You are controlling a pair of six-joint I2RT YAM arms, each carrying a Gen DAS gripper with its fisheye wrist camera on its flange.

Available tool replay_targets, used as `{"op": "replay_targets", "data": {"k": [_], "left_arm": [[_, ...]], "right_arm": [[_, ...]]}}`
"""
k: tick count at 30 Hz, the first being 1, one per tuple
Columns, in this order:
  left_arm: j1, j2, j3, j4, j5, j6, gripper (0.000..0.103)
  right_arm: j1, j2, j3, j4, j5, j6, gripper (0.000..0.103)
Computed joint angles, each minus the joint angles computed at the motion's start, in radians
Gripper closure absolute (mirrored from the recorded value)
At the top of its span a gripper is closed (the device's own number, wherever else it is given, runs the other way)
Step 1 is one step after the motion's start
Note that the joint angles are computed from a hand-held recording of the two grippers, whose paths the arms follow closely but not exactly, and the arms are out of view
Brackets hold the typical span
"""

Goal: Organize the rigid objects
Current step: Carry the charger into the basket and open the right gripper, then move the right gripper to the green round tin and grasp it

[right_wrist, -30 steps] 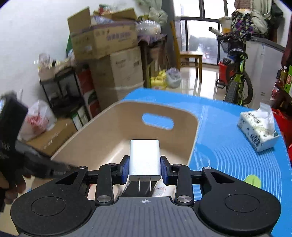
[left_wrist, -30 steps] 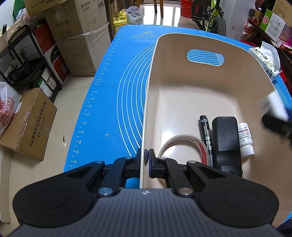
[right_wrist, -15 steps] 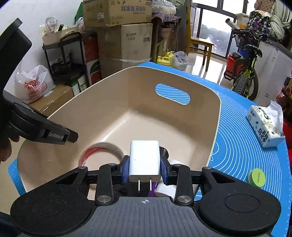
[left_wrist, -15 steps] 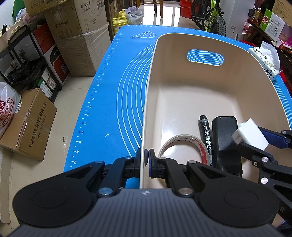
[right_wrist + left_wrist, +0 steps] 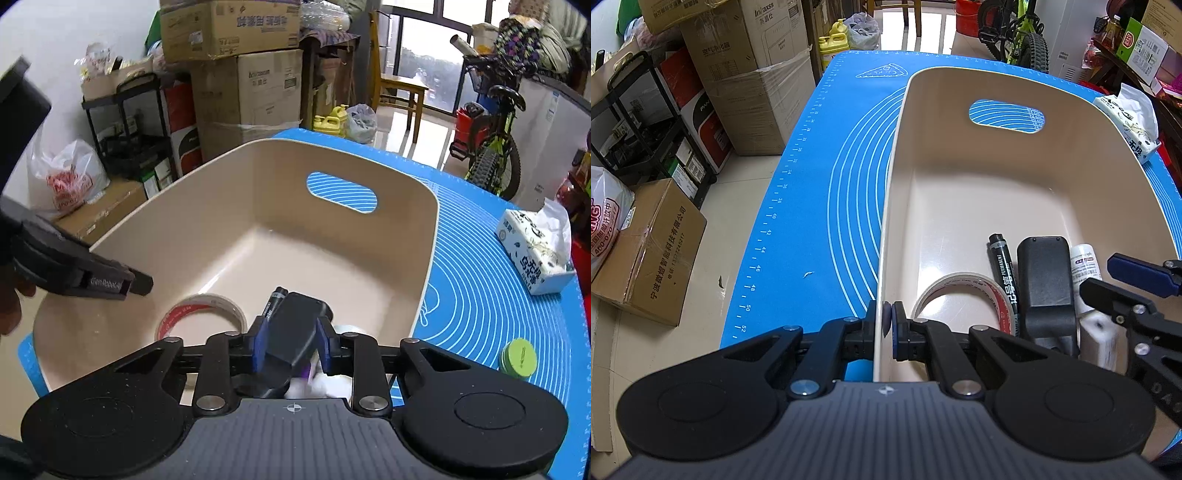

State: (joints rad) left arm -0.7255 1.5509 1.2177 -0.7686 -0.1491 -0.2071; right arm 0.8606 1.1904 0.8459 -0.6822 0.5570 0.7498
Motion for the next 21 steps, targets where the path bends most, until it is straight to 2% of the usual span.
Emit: {"op": "replay_targets", "data": {"k": [5, 8, 12, 14, 17, 21], "left_arm": [[0.001, 0.001, 0.003, -0.003, 0.002, -0.001, 0.096], [0.000, 0.001, 0.004, -0.002, 0.002, -0.001, 0.096], [0.000, 0.001, 0.004, -0.002, 0.002, -0.002, 0.096], [0.000, 0.001, 0.003, -0.002, 0.001, -0.001, 0.096], [0.001, 0.001, 0.003, -0.003, 0.002, -0.001, 0.096], [-0.004, 0.005, 0.001, 0.000, 0.000, 0.000, 0.096]], "right_arm": [[0.011, -0.085, -0.012, -0.005, 0.041, -0.006, 0.049], [0.011, -0.160, -0.016, -0.028, 0.082, -0.003, 0.047], [-0.003, -0.279, -0.038, -0.095, 0.155, -0.012, 0.040], [-0.042, -0.342, -0.054, -0.140, 0.162, -0.019, 0.040], [-0.172, -0.449, -0.103, -0.184, 0.099, -0.049, 0.040], [-0.433, -0.591, -0.189, -0.216, -0.066, -0.170, 0.040]]}}
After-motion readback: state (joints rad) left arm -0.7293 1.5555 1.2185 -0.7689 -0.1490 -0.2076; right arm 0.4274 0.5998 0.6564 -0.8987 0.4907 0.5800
